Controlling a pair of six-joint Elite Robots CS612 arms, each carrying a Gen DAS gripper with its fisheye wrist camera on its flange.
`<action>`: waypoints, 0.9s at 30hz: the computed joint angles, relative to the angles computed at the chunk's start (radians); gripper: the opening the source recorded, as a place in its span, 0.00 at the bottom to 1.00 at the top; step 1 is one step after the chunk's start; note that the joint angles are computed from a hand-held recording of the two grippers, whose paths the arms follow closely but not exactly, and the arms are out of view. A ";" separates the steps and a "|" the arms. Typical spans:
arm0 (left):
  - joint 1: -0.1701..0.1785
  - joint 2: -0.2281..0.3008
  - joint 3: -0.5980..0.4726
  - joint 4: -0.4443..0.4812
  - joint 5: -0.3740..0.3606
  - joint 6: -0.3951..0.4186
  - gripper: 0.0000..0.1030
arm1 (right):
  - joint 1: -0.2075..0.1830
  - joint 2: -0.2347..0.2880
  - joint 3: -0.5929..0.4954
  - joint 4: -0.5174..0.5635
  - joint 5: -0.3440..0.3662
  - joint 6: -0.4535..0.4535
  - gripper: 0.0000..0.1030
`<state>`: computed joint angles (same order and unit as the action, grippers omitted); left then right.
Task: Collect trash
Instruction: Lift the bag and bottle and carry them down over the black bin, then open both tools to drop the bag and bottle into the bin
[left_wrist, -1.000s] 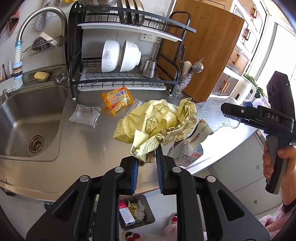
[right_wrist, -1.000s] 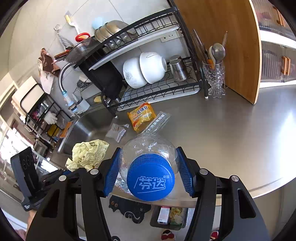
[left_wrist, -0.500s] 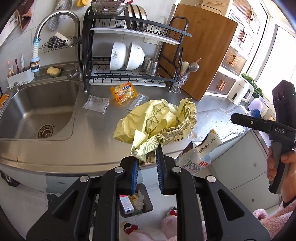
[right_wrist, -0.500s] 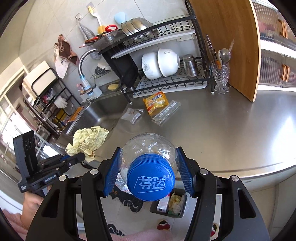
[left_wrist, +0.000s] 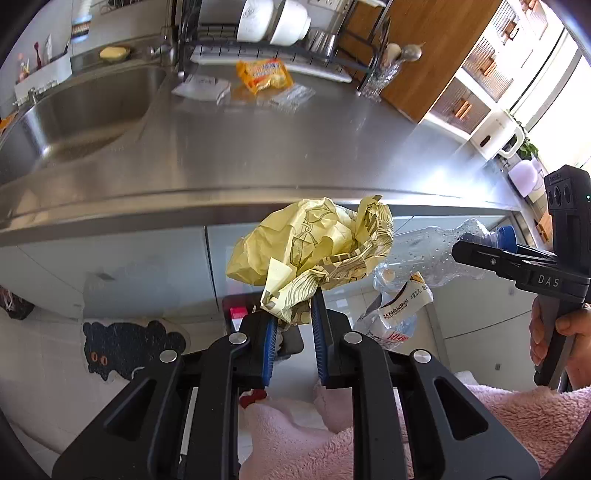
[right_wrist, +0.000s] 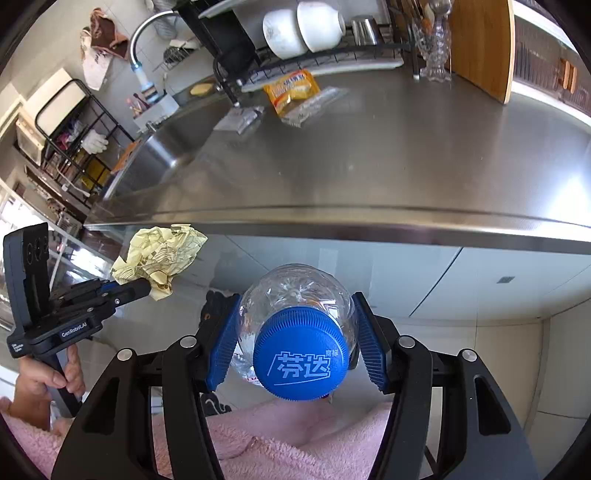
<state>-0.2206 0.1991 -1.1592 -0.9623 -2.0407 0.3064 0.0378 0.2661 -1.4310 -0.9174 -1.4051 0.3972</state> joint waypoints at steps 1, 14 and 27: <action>-0.002 0.007 0.000 0.017 0.013 0.002 0.16 | 0.004 0.010 -0.001 0.009 -0.009 0.000 0.58; -0.020 0.097 0.025 0.085 0.133 -0.013 0.16 | 0.042 0.118 0.027 0.032 -0.107 -0.002 0.58; -0.034 0.151 0.104 0.078 0.118 -0.062 0.16 | 0.032 0.211 0.041 0.009 -0.085 0.118 0.58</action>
<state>-0.2543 0.3501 -1.0555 -0.8846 -1.9226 0.2448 0.0699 0.4767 -1.3902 -0.9087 -1.4906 0.5150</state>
